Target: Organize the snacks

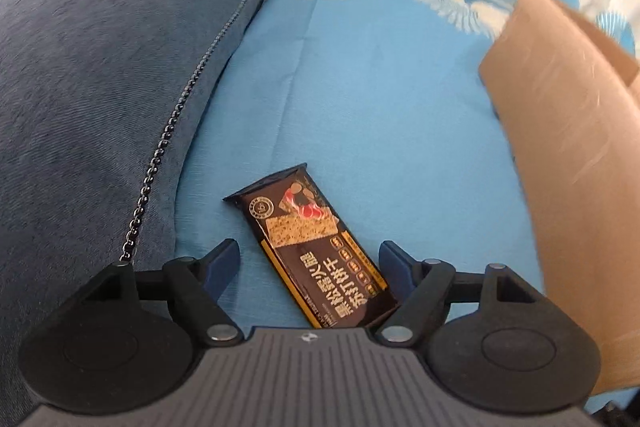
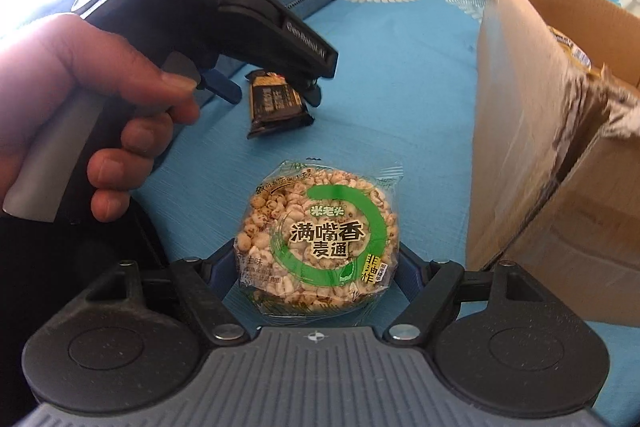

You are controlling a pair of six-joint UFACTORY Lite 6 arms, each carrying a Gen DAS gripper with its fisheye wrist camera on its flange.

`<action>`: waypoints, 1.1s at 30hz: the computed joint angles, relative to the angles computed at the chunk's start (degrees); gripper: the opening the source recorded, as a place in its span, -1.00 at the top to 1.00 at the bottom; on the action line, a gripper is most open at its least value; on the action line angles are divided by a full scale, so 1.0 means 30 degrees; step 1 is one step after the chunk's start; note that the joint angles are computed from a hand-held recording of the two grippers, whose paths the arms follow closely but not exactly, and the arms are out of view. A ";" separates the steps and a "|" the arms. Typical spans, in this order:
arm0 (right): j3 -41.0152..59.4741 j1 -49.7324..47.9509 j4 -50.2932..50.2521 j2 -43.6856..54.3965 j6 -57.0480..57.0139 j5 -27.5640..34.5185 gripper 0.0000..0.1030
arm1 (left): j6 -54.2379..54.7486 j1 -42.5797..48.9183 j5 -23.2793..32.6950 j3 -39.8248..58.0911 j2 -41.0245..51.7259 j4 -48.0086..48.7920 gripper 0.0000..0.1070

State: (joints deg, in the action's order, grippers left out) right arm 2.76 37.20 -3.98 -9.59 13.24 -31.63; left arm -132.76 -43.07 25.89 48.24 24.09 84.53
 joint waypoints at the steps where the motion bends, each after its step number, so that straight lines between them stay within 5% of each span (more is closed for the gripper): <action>1: 0.0066 -0.0036 -0.0021 0.0183 -0.0031 -0.0091 -0.55 | 0.0271 -0.0183 0.0178 0.0010 0.0008 -0.0057 -0.26; 3: 0.0191 -0.0006 0.0144 0.0387 -0.0320 -0.0182 -0.55 | 0.0746 -0.0634 0.0671 -0.0074 -0.0082 -0.0343 0.16; 4: 0.0251 0.0078 0.0230 0.0468 -0.0299 -0.0207 -0.55 | 0.0937 -0.0703 0.0585 -0.0245 -0.0299 -0.0405 0.20; 17: -0.0089 0.0136 0.0619 -0.0392 0.0063 0.0178 -0.55 | 0.6931 -0.1974 -0.1850 -0.4036 -0.5672 -0.6680 0.20; 33: -0.0559 0.1982 0.4218 -0.0399 -0.2100 -0.0542 -0.54 | 1.1101 -0.1842 -0.1678 -0.0775 -0.2157 -0.9571 0.10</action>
State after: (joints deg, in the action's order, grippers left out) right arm 1.08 43.15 8.67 -10.79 6.94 -33.25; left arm -99.46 -48.60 20.85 45.91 17.62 55.82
